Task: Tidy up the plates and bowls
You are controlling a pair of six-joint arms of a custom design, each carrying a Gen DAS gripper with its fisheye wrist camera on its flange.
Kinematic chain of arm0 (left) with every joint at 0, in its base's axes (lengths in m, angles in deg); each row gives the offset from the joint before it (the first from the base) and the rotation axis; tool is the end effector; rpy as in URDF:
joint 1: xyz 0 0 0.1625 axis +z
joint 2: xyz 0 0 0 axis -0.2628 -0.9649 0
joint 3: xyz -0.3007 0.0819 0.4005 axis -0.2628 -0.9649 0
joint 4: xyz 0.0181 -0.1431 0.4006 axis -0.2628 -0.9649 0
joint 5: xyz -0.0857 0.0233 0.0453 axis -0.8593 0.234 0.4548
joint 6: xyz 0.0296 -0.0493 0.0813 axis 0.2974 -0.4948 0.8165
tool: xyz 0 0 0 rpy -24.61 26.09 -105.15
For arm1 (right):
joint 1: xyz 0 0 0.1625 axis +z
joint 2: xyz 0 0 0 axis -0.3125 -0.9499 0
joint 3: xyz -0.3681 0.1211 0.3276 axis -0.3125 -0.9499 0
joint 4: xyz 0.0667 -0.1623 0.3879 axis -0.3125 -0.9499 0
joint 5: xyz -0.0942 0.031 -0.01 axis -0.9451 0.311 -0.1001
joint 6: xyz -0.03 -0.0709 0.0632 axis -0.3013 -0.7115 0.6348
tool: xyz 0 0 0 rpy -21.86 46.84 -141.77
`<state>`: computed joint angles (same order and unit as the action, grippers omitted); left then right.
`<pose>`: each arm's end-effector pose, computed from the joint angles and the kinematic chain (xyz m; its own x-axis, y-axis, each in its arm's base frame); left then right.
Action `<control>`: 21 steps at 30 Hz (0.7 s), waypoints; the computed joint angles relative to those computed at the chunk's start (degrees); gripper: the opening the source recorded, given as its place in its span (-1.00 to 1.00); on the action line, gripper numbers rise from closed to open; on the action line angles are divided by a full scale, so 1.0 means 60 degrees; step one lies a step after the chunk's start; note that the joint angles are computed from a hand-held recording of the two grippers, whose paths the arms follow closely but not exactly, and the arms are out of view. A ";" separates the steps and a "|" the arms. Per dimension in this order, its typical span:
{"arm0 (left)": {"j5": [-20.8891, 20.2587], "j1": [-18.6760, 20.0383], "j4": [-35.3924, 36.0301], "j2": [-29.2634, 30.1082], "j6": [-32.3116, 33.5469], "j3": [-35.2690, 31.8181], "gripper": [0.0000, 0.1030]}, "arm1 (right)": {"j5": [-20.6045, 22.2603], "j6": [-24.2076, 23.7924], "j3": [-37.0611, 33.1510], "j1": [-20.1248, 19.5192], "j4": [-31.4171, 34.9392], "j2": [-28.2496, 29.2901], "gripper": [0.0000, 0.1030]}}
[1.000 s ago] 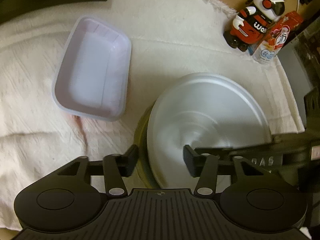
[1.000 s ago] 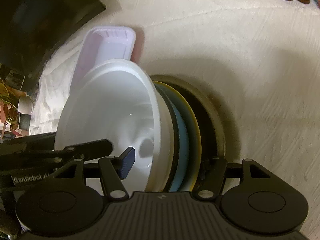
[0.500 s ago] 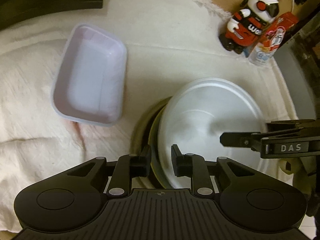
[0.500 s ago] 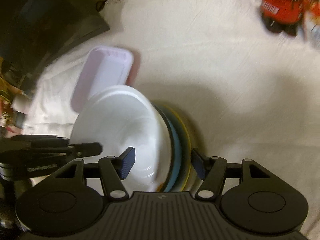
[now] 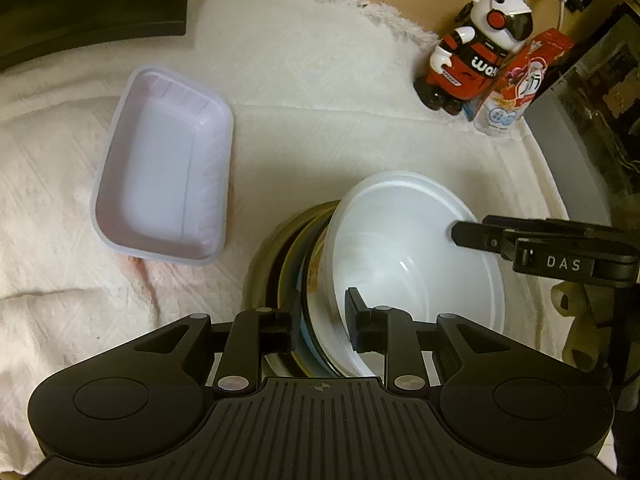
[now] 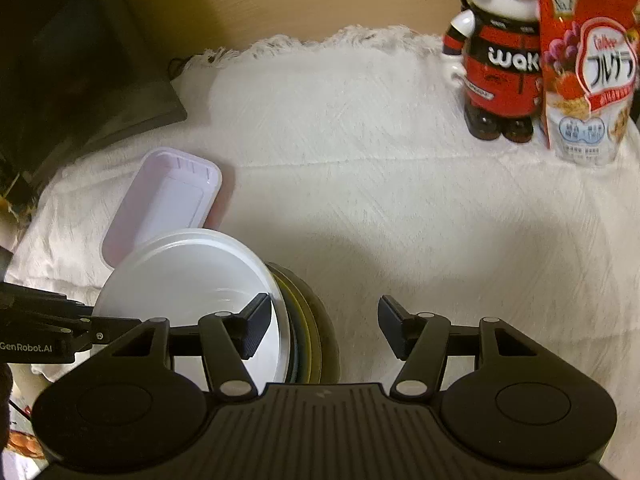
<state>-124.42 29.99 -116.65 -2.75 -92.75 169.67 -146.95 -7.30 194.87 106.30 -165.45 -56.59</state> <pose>-0.4310 -0.3060 0.0828 -0.8802 -0.0969 -0.4646 0.1233 0.8986 -0.4211 0.0899 -0.4139 0.4006 -0.8055 -0.4037 0.4338 -0.5057 0.8499 -0.1481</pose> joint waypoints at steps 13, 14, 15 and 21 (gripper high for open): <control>0.0084 -0.0031 -0.1570 -0.0420 -0.0019 0.0614 -0.52 | -0.0650 -0.0232 -0.0100 0.0675 0.0197 -0.0007 0.15; 0.0128 -0.0072 -0.1746 -0.0517 -0.0021 0.0705 -0.52 | -0.0698 -0.0212 -0.0194 0.0758 0.0387 -0.0048 0.15; 0.0276 -0.0165 -0.1833 -0.0647 -0.0046 0.0800 -0.52 | -0.0789 -0.0194 -0.0295 0.0872 0.0550 -0.0081 0.15; 0.1705 -0.0664 -0.0959 -0.1639 -0.0899 0.1146 -0.52 | -0.0824 -0.0216 -0.0643 0.1668 0.0470 -0.0115 0.33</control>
<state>-114.19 26.00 -122.40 -12.58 -98.14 176.54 -151.89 -8.60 191.01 116.31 -162.62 -57.28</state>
